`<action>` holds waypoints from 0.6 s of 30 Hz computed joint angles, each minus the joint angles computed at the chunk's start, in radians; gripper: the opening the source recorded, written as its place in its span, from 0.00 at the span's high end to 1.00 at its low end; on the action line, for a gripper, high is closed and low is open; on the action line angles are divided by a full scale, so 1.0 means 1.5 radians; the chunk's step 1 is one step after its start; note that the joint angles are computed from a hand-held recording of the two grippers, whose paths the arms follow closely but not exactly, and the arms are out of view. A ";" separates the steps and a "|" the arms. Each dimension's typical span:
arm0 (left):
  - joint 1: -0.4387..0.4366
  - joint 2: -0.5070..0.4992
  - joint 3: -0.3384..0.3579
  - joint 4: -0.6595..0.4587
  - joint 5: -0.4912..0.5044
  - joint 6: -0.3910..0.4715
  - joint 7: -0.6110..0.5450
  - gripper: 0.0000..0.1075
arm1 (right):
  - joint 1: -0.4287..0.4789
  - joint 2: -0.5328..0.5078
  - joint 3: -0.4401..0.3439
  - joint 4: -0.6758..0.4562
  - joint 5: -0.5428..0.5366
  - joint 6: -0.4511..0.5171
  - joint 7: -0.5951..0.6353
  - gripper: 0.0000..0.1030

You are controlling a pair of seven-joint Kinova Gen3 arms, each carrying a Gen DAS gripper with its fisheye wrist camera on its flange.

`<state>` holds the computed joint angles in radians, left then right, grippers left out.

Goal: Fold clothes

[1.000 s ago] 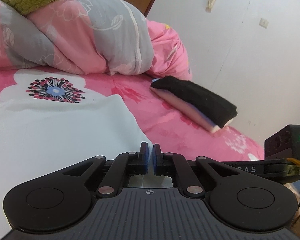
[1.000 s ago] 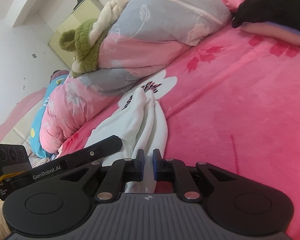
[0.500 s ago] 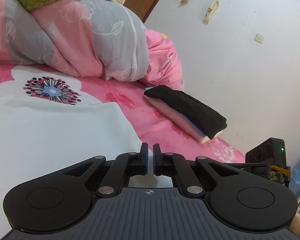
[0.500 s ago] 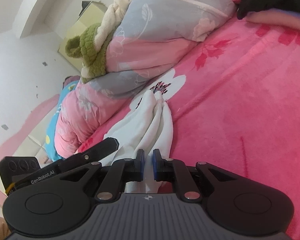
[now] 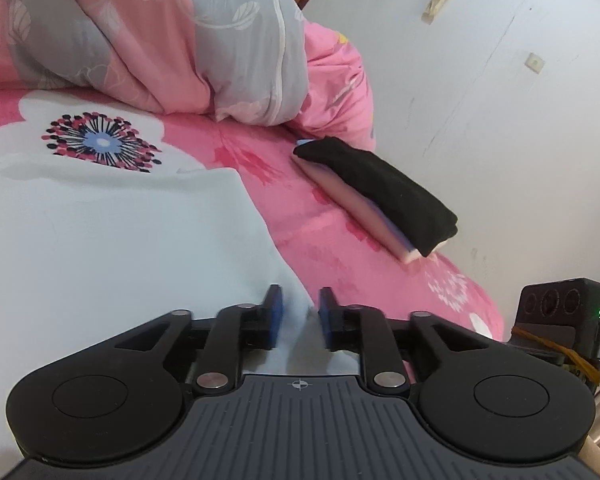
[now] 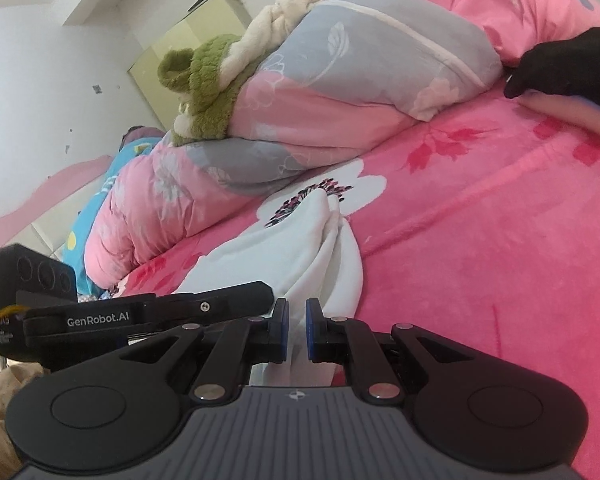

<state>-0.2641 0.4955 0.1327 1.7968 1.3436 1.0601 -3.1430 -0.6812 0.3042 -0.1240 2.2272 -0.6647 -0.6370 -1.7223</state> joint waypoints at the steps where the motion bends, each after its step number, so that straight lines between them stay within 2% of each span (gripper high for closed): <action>1: 0.004 -0.003 -0.001 -0.002 -0.004 -0.005 0.006 0.74 | 0.003 0.000 -0.001 0.000 0.006 0.003 -0.002 0.91; 4: 0.016 -0.009 -0.003 -0.011 -0.018 -0.023 0.036 0.72 | 0.012 0.002 -0.002 -0.002 0.023 0.012 -0.011 0.91; 11: 0.052 -0.026 0.003 -0.038 -0.055 -0.110 0.126 0.72 | 0.028 0.009 -0.009 0.011 0.073 -0.005 -0.056 0.91; 18: 0.088 -0.043 0.017 -0.070 -0.134 -0.185 0.215 0.72 | 0.018 0.010 0.001 0.007 0.074 0.001 -0.035 0.91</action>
<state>-0.1314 0.4306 0.1583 1.6920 1.1422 0.7821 -2.8207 -0.6540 0.3193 -0.1228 2.2370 -0.5544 -0.6353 -1.7742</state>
